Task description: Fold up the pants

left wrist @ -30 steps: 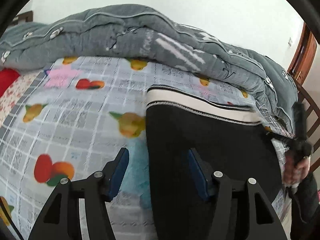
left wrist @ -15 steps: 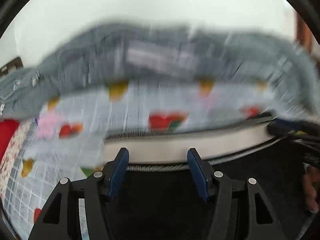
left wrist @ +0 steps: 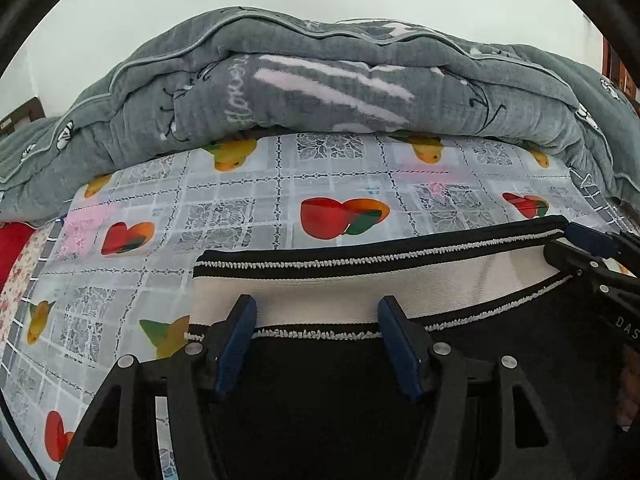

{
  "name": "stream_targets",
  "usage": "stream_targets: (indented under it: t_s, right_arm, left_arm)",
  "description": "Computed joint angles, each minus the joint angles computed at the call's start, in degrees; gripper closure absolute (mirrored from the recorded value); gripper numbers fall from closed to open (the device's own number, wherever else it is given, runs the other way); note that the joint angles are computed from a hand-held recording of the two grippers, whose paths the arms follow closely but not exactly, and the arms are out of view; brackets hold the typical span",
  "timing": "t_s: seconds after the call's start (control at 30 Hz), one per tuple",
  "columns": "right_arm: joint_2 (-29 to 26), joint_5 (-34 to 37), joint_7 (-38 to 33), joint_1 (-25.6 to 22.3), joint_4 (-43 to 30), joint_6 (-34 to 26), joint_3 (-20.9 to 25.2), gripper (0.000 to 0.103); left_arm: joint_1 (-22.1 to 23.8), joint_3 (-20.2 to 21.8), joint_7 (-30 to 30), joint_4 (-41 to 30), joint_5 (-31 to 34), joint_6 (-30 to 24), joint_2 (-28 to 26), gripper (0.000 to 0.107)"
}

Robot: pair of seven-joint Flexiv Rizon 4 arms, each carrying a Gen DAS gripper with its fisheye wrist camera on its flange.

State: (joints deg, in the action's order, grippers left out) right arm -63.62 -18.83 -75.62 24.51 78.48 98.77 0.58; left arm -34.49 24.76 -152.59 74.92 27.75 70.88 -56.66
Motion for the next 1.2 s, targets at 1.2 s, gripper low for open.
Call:
stream_targets:
  t_s: [1.2]
  right_arm:
    - [4.89, -0.02, -4.96, -8.64, 5.4, -6.21, 11.81, 0.055]
  left_arm:
    - [2.64, -3.9, 7.78, 12.01, -4.12, 4.39, 6.42, 0.037]
